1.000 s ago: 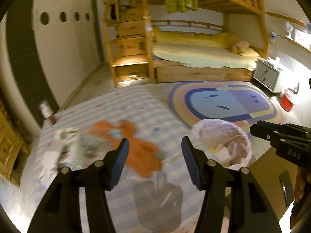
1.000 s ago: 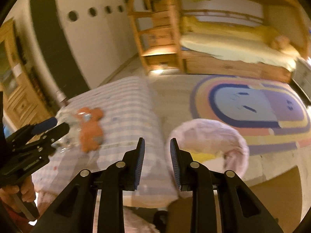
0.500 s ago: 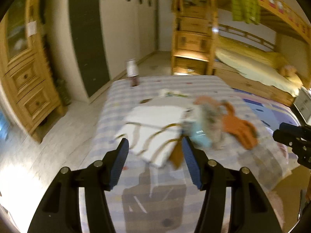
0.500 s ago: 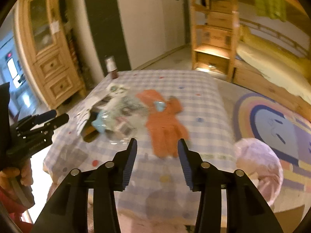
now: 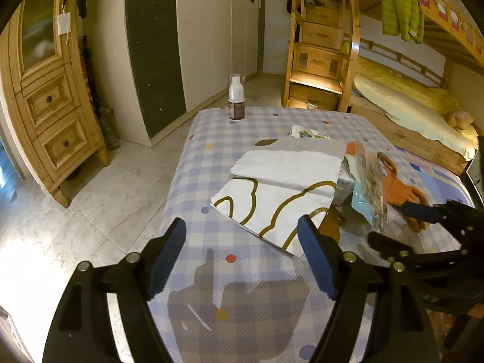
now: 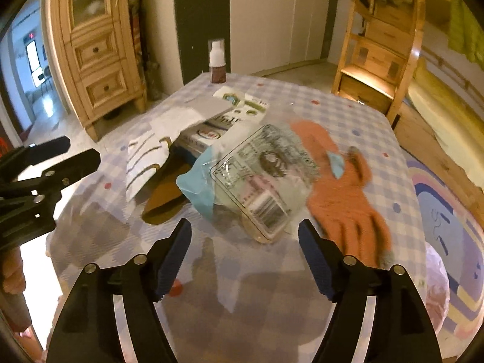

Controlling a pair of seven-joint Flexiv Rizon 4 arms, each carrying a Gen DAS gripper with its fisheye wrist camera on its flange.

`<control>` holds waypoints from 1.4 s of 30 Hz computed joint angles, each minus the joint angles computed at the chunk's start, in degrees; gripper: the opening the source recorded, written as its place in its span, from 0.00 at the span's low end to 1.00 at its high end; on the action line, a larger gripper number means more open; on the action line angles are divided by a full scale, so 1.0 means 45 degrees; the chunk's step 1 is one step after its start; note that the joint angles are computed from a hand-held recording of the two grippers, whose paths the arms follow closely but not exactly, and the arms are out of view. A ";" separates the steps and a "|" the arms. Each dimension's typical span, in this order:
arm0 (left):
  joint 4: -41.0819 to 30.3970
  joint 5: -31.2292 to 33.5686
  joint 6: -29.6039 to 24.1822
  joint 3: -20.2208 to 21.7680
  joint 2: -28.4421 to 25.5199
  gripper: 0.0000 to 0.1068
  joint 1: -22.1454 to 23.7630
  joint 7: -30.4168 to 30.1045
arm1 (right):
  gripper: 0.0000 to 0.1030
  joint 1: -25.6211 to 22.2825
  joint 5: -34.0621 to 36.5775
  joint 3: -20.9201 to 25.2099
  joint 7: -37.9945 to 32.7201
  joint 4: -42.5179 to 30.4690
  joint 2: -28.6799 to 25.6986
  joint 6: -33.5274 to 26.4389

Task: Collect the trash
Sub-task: 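Grasp the clear plastic packaging with the right tool, then grasp the white paper sheet with the left tool while the right tool holds the packaging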

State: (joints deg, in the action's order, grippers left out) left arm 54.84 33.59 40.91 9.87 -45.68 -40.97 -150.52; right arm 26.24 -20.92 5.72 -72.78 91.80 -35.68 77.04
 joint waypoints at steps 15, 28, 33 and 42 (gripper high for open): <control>-0.0063 -0.0132 0.0076 -0.0070 -0.0063 0.69 -0.0077 0.0212 | 0.06 0.0489 -0.0493 -0.1455 0.1326 0.1578 0.0901 0.2170; -0.3238 -0.1149 -0.1038 -0.0258 -0.2066 0.67 0.0156 0.2066 | 0.00 0.0373 -0.0560 -0.2123 0.2490 0.2155 0.1482 0.3512; -0.5233 -0.1626 -0.2407 -0.0124 -0.3223 0.58 0.0229 0.2902 | 0.00 -0.0027 -0.0347 -0.1677 0.2263 0.2163 0.1531 0.3433; -0.4293 -0.1567 -0.2010 0.0227 -0.2604 0.00 0.0112 0.2322 | 0.00 -0.0450 0.0065 -0.1263 0.2140 0.2376 0.1737 0.3582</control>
